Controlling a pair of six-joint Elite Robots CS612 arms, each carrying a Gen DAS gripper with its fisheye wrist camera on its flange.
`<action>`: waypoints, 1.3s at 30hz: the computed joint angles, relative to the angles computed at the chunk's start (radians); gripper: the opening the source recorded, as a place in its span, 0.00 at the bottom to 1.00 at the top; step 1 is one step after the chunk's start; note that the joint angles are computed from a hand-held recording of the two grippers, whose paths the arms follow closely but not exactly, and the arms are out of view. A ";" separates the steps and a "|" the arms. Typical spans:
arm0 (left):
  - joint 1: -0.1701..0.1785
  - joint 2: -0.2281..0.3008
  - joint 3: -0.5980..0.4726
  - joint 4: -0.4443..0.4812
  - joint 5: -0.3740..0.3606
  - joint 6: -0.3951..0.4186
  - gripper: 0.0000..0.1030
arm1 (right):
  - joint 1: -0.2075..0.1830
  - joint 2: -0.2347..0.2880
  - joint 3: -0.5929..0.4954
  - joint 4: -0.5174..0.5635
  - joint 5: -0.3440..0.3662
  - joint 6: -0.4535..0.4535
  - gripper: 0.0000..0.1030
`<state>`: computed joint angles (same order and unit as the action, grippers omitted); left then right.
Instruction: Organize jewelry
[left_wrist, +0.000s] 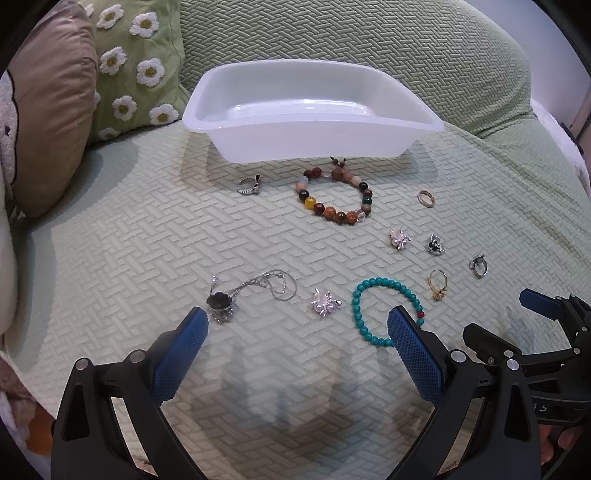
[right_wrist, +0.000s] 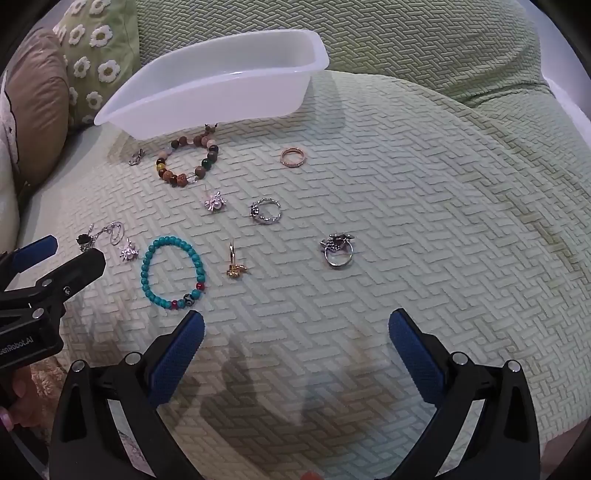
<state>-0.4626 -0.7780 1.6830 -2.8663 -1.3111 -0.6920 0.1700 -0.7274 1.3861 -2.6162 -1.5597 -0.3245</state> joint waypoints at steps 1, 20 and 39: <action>-0.001 0.001 0.000 -0.001 0.001 -0.001 0.91 | 0.000 0.000 -0.002 0.005 0.004 0.000 0.96; 0.004 0.001 -0.001 -0.007 -0.023 0.005 0.91 | -0.006 -0.007 0.008 0.008 0.038 -0.010 0.96; 0.002 0.002 -0.003 -0.004 -0.022 0.009 0.91 | -0.002 0.000 -0.003 0.036 -0.003 0.005 0.96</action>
